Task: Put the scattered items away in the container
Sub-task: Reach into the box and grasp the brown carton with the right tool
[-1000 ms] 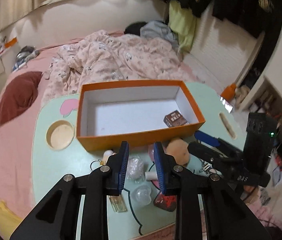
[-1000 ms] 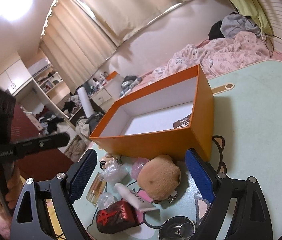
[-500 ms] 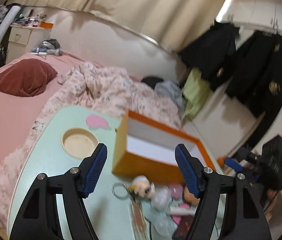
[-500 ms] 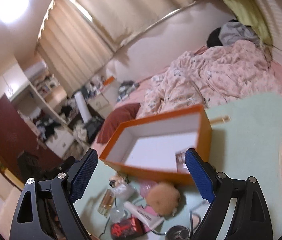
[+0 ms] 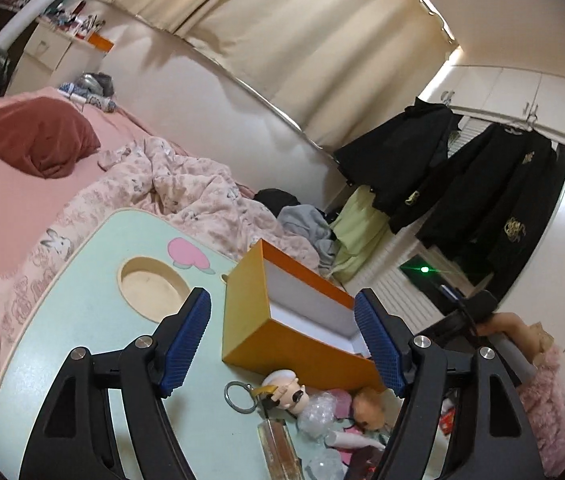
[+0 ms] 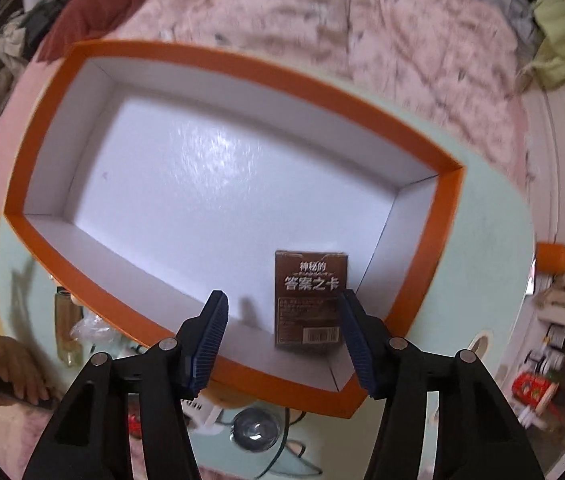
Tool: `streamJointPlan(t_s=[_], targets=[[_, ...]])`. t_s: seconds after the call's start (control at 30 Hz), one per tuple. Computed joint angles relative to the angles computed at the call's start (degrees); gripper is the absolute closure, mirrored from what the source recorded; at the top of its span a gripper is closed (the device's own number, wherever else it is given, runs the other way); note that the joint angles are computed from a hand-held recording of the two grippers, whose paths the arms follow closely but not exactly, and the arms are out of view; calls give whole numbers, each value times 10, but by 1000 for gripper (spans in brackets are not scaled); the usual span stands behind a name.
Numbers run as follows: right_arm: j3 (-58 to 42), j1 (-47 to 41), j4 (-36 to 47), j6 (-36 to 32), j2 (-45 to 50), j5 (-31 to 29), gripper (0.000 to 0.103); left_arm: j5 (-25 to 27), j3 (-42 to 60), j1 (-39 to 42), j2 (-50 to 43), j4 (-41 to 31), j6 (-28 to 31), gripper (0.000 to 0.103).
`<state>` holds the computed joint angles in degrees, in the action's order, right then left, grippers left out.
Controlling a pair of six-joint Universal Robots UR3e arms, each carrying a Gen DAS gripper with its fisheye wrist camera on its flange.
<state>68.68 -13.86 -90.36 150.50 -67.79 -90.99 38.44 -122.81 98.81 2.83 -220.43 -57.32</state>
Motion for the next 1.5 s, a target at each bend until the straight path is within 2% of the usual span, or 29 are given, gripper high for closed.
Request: streamJointPlan(t_s=[0.1, 0.13, 0.2, 0.27, 0.33, 0.4, 0.53, 0.63, 0.7, 0.87, 0.97, 1.07, 1.13, 1.17, 1.23, 1.3, 1.37, 1.43, 1.5], targets=[[-66, 6, 41, 25, 43, -10, 44, 29, 14, 20, 5, -15, 1, 28], [-69, 13, 30, 39, 54, -25, 39, 28, 17, 18, 6, -17, 3, 28], [-30, 37, -43, 66, 55, -68, 30, 8, 22, 1, 7, -11, 0, 28], [0, 62, -103, 80, 61, -110, 33, -12, 32, -12, 8, -10, -3, 28], [-23, 53, -84, 73, 69, -71, 52, -21, 45, -17, 9, -11, -4, 28], [-26, 49, -87, 64, 71, -59, 52, -17, 44, -18, 10, -13, 0, 28], [22, 46, -149, 54, 47, -52, 53, -12, 51, -16, 10, -10, -9, 28], [39, 47, -183, 57, 42, -52, 61, -12, 48, -16, 9, -6, -15, 28], [51, 32, -193, 53, 31, -20, 62, -8, 42, -15, 8, -3, -20, 28], [24, 0, -157, 52, 28, 56, 62, 11, 33, 1, 10, -4, -31, 28], [45, -28, -150, 37, -12, 120, 62, 39, 40, 22, 16, -13, -38, 28], [114, -81, -130, -14, -112, 219, 62, 48, 46, 27, 21, -16, -39, 28], [193, -144, -115, -75, -209, 307, 62, 50, 56, 27, 24, -20, -41, 28], [226, -175, -98, -106, -255, 340, 62, 52, 63, 28, 27, -22, -41, 28], [278, -247, -8, -209, -347, 392, 62, 58, 73, 30, 29, -27, -39, 28], [311, -304, 87, -311, -411, 408, 62, 68, 87, 35, 31, -35, -36, 28], [349, -342, 124, -372, -450, 394, 62, 63, 97, 32, 34, -34, -39, 28], [403, -361, 95, -382, -469, 382, 62, 51, 100, 25, 36, -28, -42, 28], [460, -353, 8, -343, -468, 364, 62, 32, 104, 14, 39, -19, -51, 28]])
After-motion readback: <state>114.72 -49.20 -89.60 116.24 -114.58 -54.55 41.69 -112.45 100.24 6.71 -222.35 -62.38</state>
